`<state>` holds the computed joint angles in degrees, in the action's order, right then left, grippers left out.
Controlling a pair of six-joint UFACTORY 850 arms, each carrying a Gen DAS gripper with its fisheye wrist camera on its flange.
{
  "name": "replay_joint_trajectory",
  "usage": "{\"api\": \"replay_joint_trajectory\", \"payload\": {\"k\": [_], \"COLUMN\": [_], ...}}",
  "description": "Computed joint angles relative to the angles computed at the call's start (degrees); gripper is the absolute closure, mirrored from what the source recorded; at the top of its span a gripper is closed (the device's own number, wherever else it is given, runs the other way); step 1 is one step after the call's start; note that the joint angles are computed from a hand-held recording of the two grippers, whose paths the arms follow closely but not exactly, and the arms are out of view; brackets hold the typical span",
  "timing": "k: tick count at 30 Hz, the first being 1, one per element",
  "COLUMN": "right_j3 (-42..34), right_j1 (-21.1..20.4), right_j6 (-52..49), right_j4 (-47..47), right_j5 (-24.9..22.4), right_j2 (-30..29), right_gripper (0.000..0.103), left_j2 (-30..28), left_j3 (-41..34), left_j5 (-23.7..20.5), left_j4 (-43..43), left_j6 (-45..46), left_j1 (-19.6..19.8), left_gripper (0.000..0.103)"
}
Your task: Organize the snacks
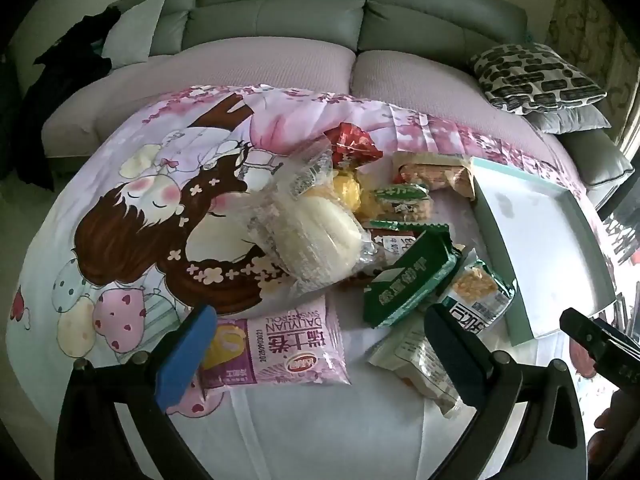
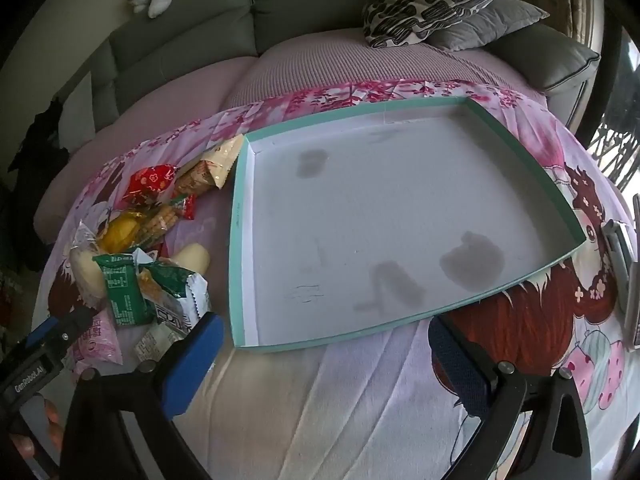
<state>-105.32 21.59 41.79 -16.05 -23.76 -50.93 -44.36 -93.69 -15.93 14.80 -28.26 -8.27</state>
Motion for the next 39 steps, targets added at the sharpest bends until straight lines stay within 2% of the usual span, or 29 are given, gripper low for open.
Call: {"api": "replay_joint_trajectory", "payload": {"k": [13,18,26,28,35,39], "right_j3": [0.22,0.16,0.29,0.29,0.53,0.45], "right_j1": [0.00,0.01,-0.07,-0.08,-0.14,-0.15], "right_j6": [0.11,0.15,0.21,0.12,0.21,0.11], "right_j4": [-0.10,-0.14,-0.13,-0.06,-0.12,-0.06], "right_j5": [0.14,0.17,0.27,0.25,0.50,0.43], "right_j2": [0.07,0.03,0.10,0.11,0.18,0.16], "right_gripper": [0.000,0.000,0.000,0.000,0.000,0.000], "left_j2": [-0.25,-0.28,-0.55,-0.54,-0.22,-0.11], "left_j3": [-0.25,-0.07,-0.94,-0.96,0.00,0.42], "left_j5": [-0.53,0.37,-1.61,-1.62,0.11,1.49], "left_j4": [-7.58,-2.70,-16.38,-15.82,-4.80,-4.35], "left_j6": [7.64,3.45,14.69,14.19,4.14,3.57], "left_j1": [0.32,0.06,0.71,0.67,0.22,0.36], "left_gripper": [0.000,0.000,0.000,0.000,0.000,0.000]}}
